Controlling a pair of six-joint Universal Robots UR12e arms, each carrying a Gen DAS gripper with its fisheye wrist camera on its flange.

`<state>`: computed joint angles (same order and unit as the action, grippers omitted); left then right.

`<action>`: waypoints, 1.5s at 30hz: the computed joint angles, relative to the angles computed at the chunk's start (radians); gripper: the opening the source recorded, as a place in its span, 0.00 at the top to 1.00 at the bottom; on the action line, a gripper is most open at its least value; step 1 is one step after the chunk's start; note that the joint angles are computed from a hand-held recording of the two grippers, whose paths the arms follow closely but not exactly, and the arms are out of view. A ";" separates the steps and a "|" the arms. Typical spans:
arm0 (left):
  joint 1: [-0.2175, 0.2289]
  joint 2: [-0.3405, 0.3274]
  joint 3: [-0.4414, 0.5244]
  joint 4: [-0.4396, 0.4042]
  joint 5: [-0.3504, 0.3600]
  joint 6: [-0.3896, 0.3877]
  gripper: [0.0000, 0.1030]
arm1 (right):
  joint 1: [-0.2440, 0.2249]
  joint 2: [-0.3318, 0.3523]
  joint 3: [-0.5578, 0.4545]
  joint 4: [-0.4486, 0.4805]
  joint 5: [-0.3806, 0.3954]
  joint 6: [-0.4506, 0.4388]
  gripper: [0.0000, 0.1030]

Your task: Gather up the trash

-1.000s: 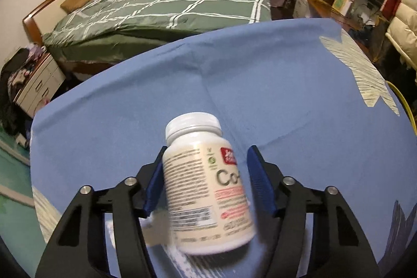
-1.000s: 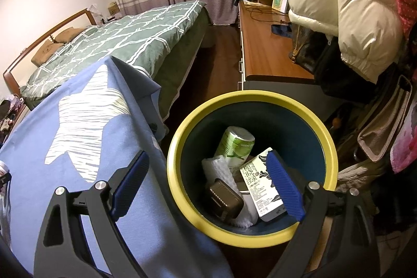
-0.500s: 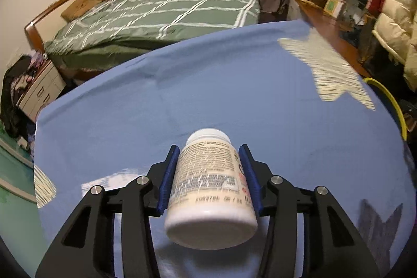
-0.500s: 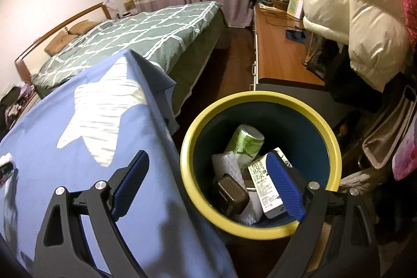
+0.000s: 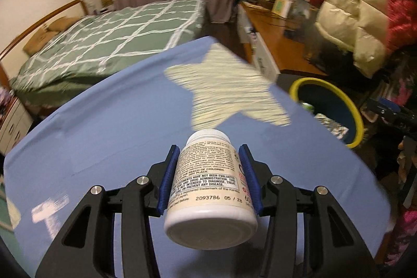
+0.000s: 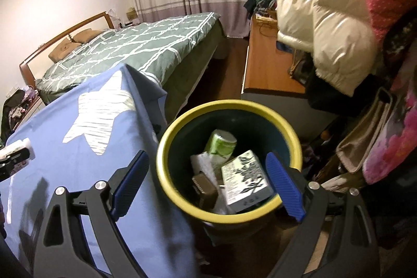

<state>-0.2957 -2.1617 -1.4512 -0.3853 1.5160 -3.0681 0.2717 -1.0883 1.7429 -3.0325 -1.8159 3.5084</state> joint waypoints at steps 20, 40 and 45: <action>-0.176 -0.272 0.464 -0.220 -0.104 0.110 0.54 | -0.092 -0.085 0.134 -0.018 -0.003 0.016 0.16; -0.197 -0.054 0.100 0.139 0.172 -0.020 0.05 | -0.084 -0.100 0.168 -0.071 0.084 -0.030 0.16; -0.183 0.076 -0.116 0.246 0.312 -0.133 0.05 | -0.041 -0.113 0.175 -0.092 0.088 -0.100 0.16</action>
